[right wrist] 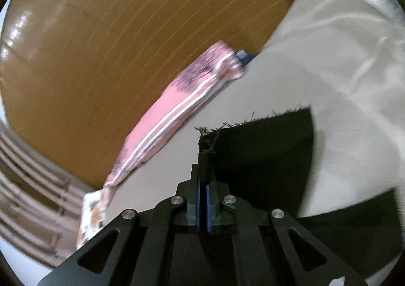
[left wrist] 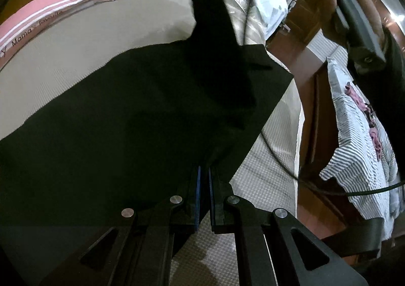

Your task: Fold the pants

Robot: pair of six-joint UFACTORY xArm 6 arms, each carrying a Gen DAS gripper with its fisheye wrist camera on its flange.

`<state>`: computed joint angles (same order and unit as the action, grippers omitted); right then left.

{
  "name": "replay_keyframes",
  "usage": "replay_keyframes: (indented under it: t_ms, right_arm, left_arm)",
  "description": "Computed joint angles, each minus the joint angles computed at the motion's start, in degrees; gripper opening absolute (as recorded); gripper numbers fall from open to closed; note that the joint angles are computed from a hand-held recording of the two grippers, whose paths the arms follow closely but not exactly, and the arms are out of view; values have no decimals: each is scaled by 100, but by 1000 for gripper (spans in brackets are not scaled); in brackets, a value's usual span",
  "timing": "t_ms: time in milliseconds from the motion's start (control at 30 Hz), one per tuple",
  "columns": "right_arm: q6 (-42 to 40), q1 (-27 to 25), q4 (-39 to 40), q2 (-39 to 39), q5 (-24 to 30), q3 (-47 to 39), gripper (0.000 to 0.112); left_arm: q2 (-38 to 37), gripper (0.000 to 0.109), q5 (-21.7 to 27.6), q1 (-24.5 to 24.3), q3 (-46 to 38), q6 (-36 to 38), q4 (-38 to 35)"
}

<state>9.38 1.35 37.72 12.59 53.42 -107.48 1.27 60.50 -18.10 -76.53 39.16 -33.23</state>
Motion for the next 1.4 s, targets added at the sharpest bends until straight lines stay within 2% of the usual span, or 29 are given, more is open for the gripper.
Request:
replay_keyframes:
  t_ms: [100,167,200,267,400,467,567,700,767,867,1000,1100,1267,1400]
  right_arm:
    - [-466,174,600,381,434,-461,5]
    - [-510,286,293,451,567,-597,10]
    - [-496,332,86,416,600,-564,14]
    - [-455,366,-124,194,463,-247,34]
    - [-381,231,-277,-572,128,792,35]
    - [-33,93,-531,-1152,-107,1537,37]
    - [324,-149,-787,-1647,-10,2214,37]
    - [714,-448,-1160,-2387,390,3251,37]
    - [916,-630,-1174,-2707,368,3788,37]
    - [1004,-854,-1060,-2835,257,4148,37]
    - [848,-921,-826,-2625,12,4057,37]
    - [843,-938,-901,-2230,-137,3667,37]
    - [575,-1105,-338,-1372,-547,2827,37]
    - [923,-1107,-877,-772,-704,2182,37]
  left_arm:
    - [22,6,43,29,-16,-11,-99]
    - [57,6,62,41,-44,-60,-100]
    - [71,6,76,44,-53,-75,-96]
    - [118,6,72,58,-94,-85,-45]
    - [151,6,27,35,-119,-232,54]
    - [163,6,9,17,-128,-304,102]
    - [158,6,-27,-10,-108,-350,122]
    - [164,6,-27,1,-106,-360,89]
    - [152,6,-30,21,-86,-352,57]
    - [155,6,-39,30,-84,-345,50]
    - [142,6,-63,33,-57,-397,43]
    - [115,6,-72,27,-24,-397,63]
    - [114,6,-58,22,-15,-425,73]
    - [122,7,-57,16,-7,-424,84]
